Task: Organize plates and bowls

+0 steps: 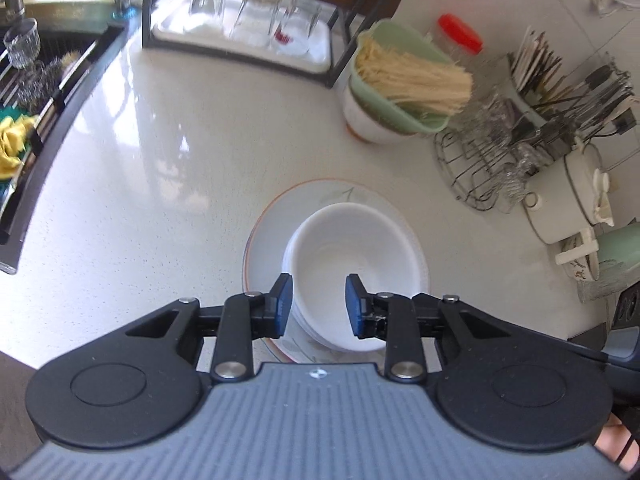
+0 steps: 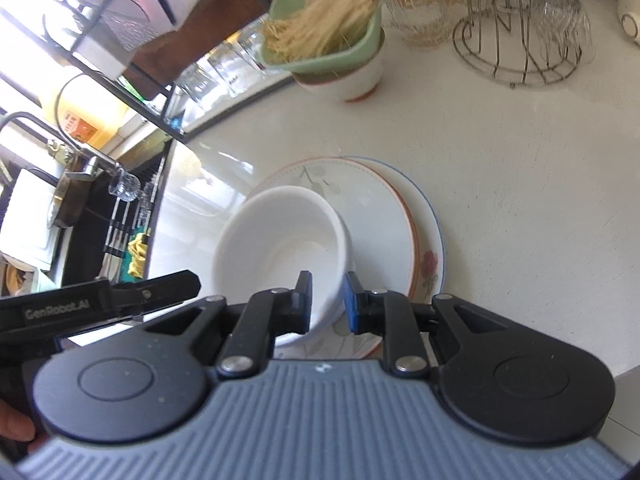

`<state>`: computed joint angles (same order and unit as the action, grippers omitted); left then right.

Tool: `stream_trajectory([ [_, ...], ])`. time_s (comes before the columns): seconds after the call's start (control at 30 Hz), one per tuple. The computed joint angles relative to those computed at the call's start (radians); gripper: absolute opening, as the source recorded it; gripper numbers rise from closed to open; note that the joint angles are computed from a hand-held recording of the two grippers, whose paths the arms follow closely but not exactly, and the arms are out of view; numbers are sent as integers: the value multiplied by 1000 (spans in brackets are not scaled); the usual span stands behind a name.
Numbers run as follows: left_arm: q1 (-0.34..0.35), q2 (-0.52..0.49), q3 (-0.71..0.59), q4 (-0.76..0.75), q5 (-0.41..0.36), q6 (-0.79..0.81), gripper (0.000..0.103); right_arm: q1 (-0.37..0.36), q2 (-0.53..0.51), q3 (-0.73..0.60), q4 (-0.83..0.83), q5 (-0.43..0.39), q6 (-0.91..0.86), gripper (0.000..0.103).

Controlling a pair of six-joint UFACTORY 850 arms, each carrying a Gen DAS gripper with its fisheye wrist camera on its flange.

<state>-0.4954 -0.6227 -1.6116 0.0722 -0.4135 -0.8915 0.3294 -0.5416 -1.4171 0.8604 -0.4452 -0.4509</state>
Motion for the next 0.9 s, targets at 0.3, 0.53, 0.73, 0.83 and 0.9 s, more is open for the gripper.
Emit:
stream_trajectory([
  [0.3, -81, 134, 68, 493, -34, -454, 33, -4, 144, 100, 162, 52, -231, 21],
  [0.53, -163, 210, 85, 700, -119, -613, 33, -18, 314, 234, 507, 110, -625, 21],
  [0.73, -256, 259, 115, 846, -206, -749, 39, -34, 453, 360, 796, 124, -948, 21],
  [0.83, -299, 276, 128, 886, -239, -796, 40, -43, 514, 417, 889, 127, -1059, 21],
  [0.9, -325, 283, 134, 898, -257, -815, 40, -50, 556, 458, 949, 125, -1120, 21],
])
